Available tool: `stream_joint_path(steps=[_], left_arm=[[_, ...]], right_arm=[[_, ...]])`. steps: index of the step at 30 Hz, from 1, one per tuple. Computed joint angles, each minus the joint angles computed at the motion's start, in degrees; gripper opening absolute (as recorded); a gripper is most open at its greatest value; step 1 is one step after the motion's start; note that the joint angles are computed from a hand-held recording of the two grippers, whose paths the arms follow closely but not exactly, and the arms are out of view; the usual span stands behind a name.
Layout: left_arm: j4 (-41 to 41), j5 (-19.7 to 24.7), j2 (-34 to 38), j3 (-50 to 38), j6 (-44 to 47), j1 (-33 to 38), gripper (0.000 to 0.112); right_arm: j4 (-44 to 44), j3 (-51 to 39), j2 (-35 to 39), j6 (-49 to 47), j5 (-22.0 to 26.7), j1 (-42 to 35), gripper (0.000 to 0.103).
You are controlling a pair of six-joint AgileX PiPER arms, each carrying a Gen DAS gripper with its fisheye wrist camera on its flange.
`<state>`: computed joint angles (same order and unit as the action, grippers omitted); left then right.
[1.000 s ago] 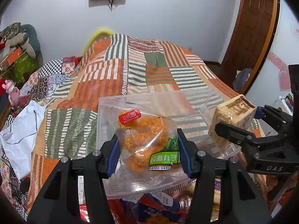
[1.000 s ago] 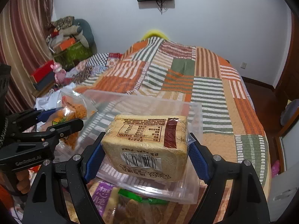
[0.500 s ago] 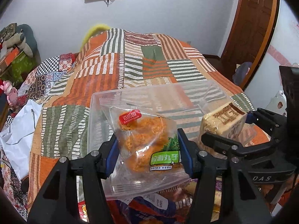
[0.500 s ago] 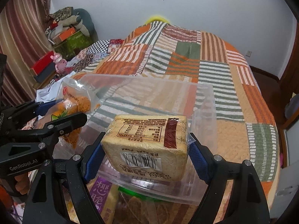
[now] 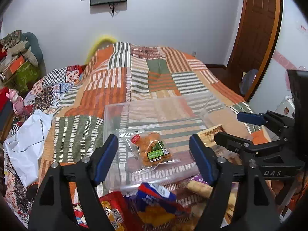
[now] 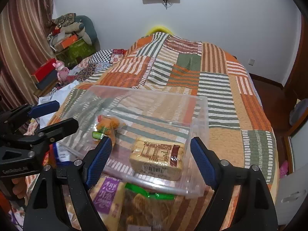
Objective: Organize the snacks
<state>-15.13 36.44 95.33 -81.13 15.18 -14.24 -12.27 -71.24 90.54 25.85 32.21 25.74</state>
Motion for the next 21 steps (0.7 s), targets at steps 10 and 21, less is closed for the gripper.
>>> stream_joint_path(steps=[10,21], left_arm=[[0.63,-1.08,-9.53,7.18,1.69,1.32,0.087],[-0.47,-1.49,-17.67,16.72,5.84,7.18,0.091]], right_arm=[[-3.88,4.83,-7.53,4.88,-0.46,1.64,0.081],[-15.67,12.15,-15.68,16.80,2.27,6.10,0.082]])
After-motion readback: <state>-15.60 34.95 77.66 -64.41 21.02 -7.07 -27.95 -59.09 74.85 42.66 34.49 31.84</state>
